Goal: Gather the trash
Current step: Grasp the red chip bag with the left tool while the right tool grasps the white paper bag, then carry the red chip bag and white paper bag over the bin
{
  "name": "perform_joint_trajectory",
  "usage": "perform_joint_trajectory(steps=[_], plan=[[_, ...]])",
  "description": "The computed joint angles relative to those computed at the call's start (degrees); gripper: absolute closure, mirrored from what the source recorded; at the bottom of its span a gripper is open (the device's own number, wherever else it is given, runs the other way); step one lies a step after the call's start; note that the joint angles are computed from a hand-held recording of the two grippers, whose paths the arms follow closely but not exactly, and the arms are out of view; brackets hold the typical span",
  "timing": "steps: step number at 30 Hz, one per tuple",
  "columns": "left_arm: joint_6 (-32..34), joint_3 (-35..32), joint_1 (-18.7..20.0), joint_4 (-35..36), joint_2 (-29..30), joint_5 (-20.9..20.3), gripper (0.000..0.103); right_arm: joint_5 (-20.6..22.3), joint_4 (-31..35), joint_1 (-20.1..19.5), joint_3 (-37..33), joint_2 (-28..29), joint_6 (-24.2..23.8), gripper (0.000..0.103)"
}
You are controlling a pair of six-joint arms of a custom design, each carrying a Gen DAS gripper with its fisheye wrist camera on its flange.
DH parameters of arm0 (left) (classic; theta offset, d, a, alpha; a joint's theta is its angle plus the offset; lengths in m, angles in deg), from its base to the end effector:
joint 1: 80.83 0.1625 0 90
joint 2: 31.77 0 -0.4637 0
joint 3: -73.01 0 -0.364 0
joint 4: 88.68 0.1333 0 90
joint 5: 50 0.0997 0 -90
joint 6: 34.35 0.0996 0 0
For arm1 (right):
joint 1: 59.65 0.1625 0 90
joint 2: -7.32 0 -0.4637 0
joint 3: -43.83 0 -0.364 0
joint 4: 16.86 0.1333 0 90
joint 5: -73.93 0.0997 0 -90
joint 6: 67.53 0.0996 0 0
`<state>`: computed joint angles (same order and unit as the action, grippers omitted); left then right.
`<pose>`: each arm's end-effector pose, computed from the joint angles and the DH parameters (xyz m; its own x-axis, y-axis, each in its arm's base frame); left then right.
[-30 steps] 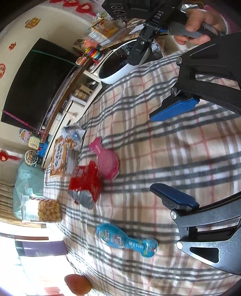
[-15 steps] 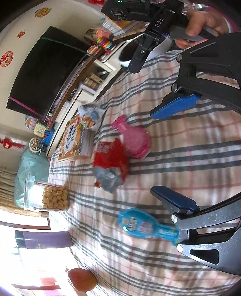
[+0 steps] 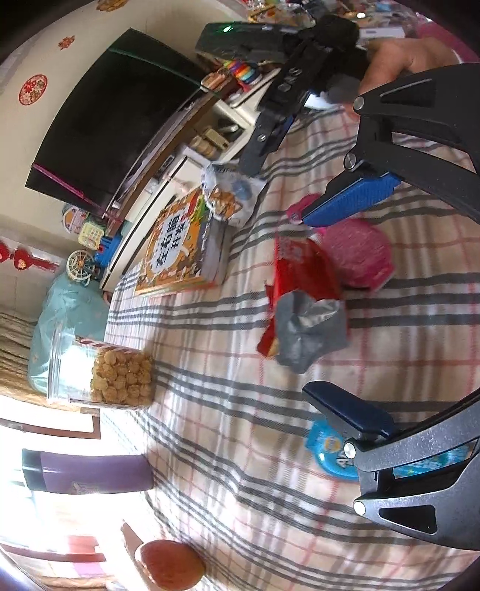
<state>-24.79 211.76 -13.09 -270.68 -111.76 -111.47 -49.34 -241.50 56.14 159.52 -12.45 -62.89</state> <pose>0.0156 -0.4394 0.2894 -0.8470 0.2178 -0.4850 0.4639 0.7483 -0.4742 0.3009 -0.4418 -0.0453 -0.9266 0.0022 0.3760 -0.2654 0.7046 -0.6581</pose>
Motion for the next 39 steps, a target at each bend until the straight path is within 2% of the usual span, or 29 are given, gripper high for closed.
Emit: perform_joint_trajectory(steps=[4,5,6,7,8,9,10,13,15,23,31,39], plan=[[1.27,-0.05,0.3,-2.82,1.54,0.08,0.018,1.44,1.44,-2.17,-2.3,0.29,0.25,0.01],[1.79,0.02,0.29,-3.56,1.84,0.11,0.03,1.23,1.6,-2.31,-2.75,0.4,0.11,0.011],[2.3,-0.18,0.47,-3.33,2.07,-0.35,0.048,0.76,1.71,-2.22,-3.33,0.71,-0.08,0.013],[2.42,-0.51,0.69,-2.51,2.14,-0.85,0.056,0.08,2.35,-2.04,-3.82,0.83,-0.39,0.028],[2.49,-1.0,1.06,-1.17,2.25,-1.59,0.073,-0.15,3.61,-2.01,-3.97,0.69,-0.37,0.052],[2.55,-1.34,1.31,-0.3,2.36,-2.08,0.089,0.35,4.68,-2.12,-3.92,0.48,-0.12,0.06],[2.64,-1.42,1.39,0.22,2.38,-2.27,0.093,1.13,4.32,-2.15,-3.49,0.49,-0.32,0.065],[3.71,-0.27,0.92,-1.48,1.86,-2.08,0.094,0.15,1.93,-0.98,-2.2,0.79,-1.41,0.076],[4.14,0.46,0.73,-1.77,0.64,-2.81,0.098,0.36,0.18,-0.24,-0.37,0.49,-1.09,0.081],[3.65,3.6,-1.01,1.22,-5.0,-5.53,0.099,0.76,-8.25,3.94,7.82,-0.64,1.36,0.083],[1.41,8.01,-5.11,4.64,-9.97,-6.98,0.099,-3.74,-15.68,8.92,14.53,0.29,5.53,0.083],[-1.38,11.67,-11.04,7.54,-12.83,-8.06,0.099,-7.12,-21.91,12.53,19.76,1.7,11.42,0.083]])
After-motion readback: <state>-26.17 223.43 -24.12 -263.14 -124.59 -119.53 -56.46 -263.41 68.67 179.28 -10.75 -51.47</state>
